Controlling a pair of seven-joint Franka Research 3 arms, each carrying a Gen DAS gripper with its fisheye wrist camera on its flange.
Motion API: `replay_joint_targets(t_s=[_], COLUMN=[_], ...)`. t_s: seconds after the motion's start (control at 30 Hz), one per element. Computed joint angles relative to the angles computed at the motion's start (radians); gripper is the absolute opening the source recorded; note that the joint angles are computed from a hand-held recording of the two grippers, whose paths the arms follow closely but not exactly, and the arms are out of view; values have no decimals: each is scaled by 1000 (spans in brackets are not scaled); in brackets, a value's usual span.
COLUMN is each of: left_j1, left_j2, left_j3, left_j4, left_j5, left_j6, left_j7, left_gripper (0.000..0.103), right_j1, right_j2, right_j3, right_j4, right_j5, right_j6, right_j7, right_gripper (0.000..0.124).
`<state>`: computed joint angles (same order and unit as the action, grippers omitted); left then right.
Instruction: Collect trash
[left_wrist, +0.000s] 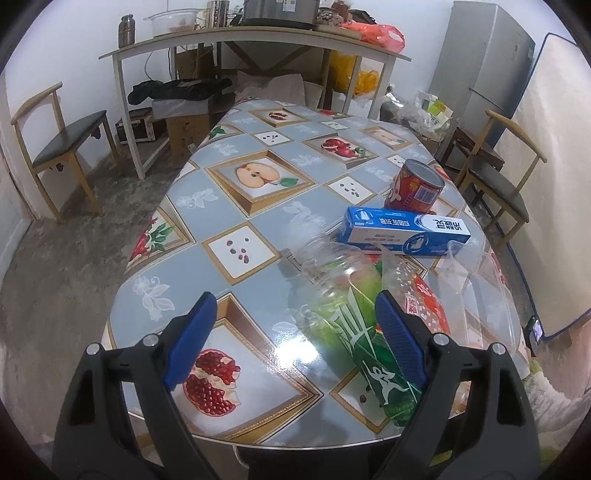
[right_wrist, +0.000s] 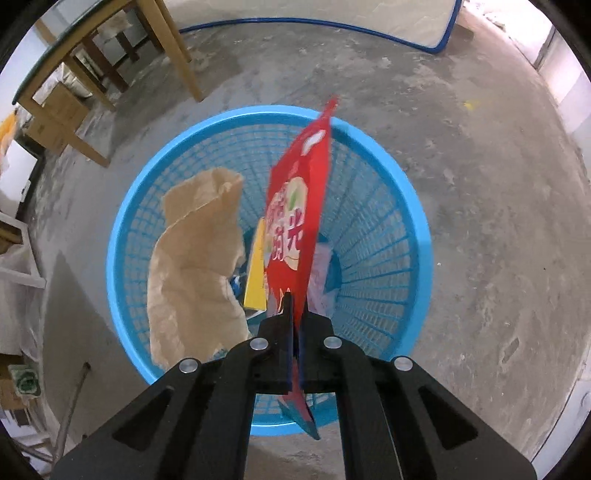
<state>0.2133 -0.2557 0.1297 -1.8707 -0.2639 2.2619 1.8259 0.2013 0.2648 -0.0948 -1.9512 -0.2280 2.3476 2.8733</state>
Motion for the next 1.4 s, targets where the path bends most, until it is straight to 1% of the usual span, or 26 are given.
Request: replay_joint_targets(t_s=[0.13, 0.23, 0.33, 0.43, 0.5, 0.53, 0.57, 0.6, 0.67, 0.77, 0.87, 0.93, 1.03, 1.07, 1.1, 1.13, 1.17, 1.2, 1.23, 1.3, 1.37, 1.4], left_j1=[2, 4, 7, 10, 11, 11, 11, 12, 10, 8, 6, 5, 2, 1, -1, -1, -2, -3, -7, -10, -12, -14], left_j2=[-3, -6, -6, -3, -1, -1, -1, -1, 1, 2, -1, -9, -21, -26, -32, -37, -45, -52, -61, -68, -82, -90], left_j3=[1, 2, 7, 11, 11, 13, 12, 12, 18, 25, 32, 36, 47, 52, 56, 59, 62, 65, 73, 85, 93, 97], left_j4=[-4, -9, -9, -6, -4, -5, -6, -6, -6, -8, -14, -22, -30, -34, -39, -43, -50, -58, -64, -67, -81, -87], left_j5=[3, 7, 3, -3, -6, -10, -12, -13, -32, -64, -99, -120, -161, -179, -196, -206, -216, -225, -243, -265, -286, -294], left_j6=[-2, -2, -3, -7, -7, -5, -4, -5, -4, -5, -6, -6, -18, -23, -24, -24, -20, -17, -22, -36, -34, -33], left_j7=[2, 2, -1, -2, 2, 7, 7, 7, 20, 41, 67, 81, 97, 103, 109, 114, 120, 126, 139, 153, 169, 180], left_gripper=[83, 83, 83, 83, 83, 83, 83, 83, 83, 83, 83, 83, 83, 83, 83, 83, 83, 83, 83, 83, 83, 83], right_j1=[-3, -15, -27, -43, -54, -61, -57, -49, -30, -21, -18, -18, -29, -26, -28, -30, -26, -20, -13, 9, 39, 53], right_j2=[83, 167, 226, 248, 237, 223, 207, 191, 142, 68, -21, -102, -238, -292, -323, -349, -374, -391, -403, -404, -394, -388], right_j3=[-1, -1, -3, 0, 2, 3, -1, -10, -28, -34, -31, -18, 22, 46, 70, 92, 121, 148, 172, 215, 253, 264], right_j4=[101, 193, 250, 264, 247, 229, 218, 210, 168, 106, 27, -30, -122, -138, -146, -143, -132, -108, -86, -9, 71, 100], right_j5=[34, 83, 126, 170, 200, 212, 206, 191, 146, 96, 47, 13, -44, -84, -112, -138, -171, -200, -219, -258, -315, -339], right_j6=[-95, -188, -244, -235, -202, -175, -171, -173, -153, -136, -118, -98, -49, -49, -54, -65, -87, -114, -138, -188, -231, -239], right_j7=[-4, -65, -116, -185, -230, -258, -276, -279, -263, -238, -181, -126, -71, -50, -38, -32, -23, -28, -38, -70, -100, -113], right_gripper=[2, 2, 2, 3, 5, 8, 23, 42, 53, 53, 53, 53, 54, 59, 66, 70, 77, 81, 84, 94, 97, 97])
